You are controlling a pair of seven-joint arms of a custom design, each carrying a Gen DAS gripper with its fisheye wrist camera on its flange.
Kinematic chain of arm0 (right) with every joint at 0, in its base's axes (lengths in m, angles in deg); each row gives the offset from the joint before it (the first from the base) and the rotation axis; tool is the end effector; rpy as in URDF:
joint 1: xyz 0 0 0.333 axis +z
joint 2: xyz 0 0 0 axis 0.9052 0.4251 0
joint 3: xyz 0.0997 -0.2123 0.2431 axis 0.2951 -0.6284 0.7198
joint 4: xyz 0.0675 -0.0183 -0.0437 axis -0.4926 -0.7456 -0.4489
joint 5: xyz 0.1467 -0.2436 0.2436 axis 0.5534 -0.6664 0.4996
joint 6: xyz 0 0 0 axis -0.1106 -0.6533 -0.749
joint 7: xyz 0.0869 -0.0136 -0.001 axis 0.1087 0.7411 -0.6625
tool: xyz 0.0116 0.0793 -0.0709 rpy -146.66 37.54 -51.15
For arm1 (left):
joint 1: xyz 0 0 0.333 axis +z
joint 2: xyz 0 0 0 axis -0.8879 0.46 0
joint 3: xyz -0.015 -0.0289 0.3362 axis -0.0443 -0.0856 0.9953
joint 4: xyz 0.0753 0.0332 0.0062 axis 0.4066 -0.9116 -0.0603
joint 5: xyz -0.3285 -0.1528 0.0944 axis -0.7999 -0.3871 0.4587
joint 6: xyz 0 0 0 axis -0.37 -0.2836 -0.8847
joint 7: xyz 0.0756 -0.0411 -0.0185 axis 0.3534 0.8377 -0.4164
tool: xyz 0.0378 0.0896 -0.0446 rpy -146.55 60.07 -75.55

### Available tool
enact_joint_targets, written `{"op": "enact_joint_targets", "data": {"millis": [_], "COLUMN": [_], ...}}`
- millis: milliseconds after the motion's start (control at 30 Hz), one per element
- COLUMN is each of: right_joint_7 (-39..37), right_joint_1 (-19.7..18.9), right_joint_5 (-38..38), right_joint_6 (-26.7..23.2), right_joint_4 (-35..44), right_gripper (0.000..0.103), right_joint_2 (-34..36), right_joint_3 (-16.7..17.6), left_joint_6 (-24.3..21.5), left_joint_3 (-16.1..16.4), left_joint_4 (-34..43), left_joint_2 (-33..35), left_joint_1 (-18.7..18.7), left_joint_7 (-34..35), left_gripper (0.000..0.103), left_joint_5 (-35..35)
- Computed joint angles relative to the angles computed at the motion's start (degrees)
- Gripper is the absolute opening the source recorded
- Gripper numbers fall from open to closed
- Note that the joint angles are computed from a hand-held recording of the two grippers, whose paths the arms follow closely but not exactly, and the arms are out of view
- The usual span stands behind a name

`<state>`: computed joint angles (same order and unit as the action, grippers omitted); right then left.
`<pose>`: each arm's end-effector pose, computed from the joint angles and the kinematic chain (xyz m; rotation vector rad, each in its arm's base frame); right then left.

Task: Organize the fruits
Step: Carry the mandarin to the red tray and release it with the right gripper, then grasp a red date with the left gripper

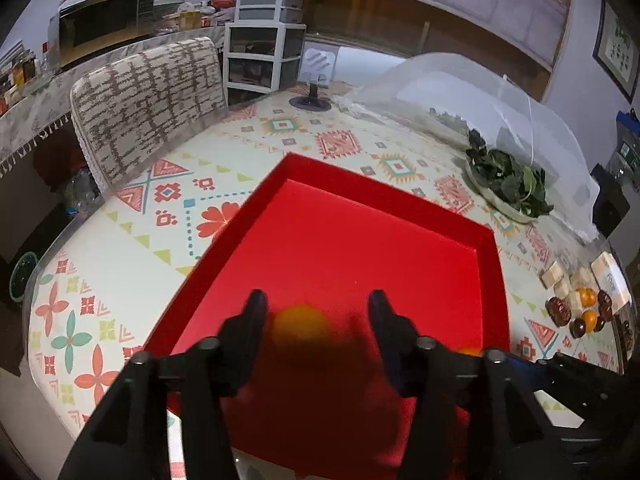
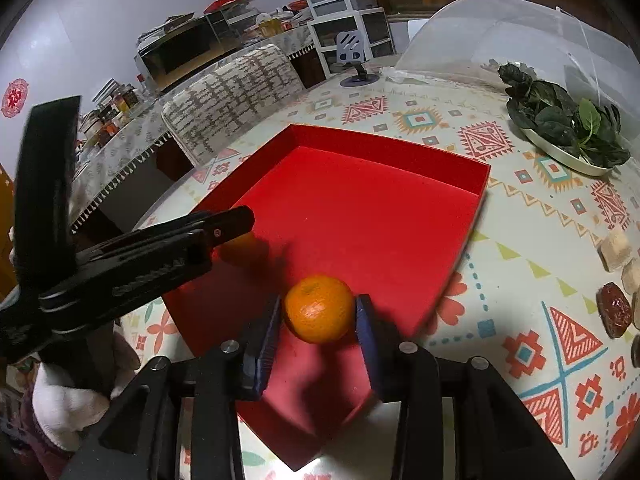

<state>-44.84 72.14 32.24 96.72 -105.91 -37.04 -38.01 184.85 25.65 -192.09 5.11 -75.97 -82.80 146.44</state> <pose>0.5377 0.0983 0.3758 -2.2224 0.9012 0.0676 0.4470 -0.2399 0.3914 -2.2200 1.1828 -0.6513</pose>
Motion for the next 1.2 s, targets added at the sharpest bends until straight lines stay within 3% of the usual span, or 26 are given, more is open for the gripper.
{"op": "enact_joint_targets", "data": {"millis": [167, 500, 633, 733, 800, 900, 1067, 1200], "right_joint_7": [-2.89, -4.53, -4.28, -4.22, -4.15, -4.24, -2.80, -1.19], "right_joint_1": [-0.27, -5.35, -8.57, -10.72, -12.26, -14.41, -18.17, -20.49], "right_joint_5": [3.46, 7.65, 8.87, 9.26, 9.55, 9.82, 10.04, 8.81], "right_joint_6": [0.79, -3.22, -4.29, -4.52, -4.35, -4.68, -3.69, -1.18], "right_joint_4": [-0.92, -1.80, -1.10, -0.34, 0.51, 2.03, 5.54, 8.68], "right_gripper": [0.054, 0.056, 0.057, 0.058, 0.058, 0.058, 0.058, 0.058], "right_joint_2": [-1.67, -4.61, -3.97, -3.15, -2.33, -1.04, 2.44, 5.75], "right_joint_3": [-0.23, -4.95, -6.99, -7.85, -8.42, -8.95, -9.74, -9.48], "left_joint_6": [0.39, -3.63, -7.84, -12.46, -13.65, -8.61, -2.81, -1.13], "left_joint_3": [-0.44, -2.96, -4.03, -4.52, -4.32, -3.15, -1.48, -0.30], "left_joint_4": [-0.92, 3.27, 8.14, 12.00, 13.97, 16.80, 20.54, 24.37], "left_joint_2": [-2.08, -1.41, 1.41, 3.83, 5.14, 7.56, 11.53, 15.97], "left_joint_1": [0.01, -2.22, -5.11, -7.90, -9.47, -10.17, -10.90, -12.37], "left_joint_7": [-2.89, -3.36, -2.65, -3.20, -3.83, -4.92, -1.89, 2.70], "left_gripper": [0.066, 0.070, 0.071, 0.081, 0.082, 0.083, 0.083, 0.083], "left_joint_5": [1.87, 3.70, 6.32, 9.13, 11.25, 14.25, 11.40, 7.70]}}
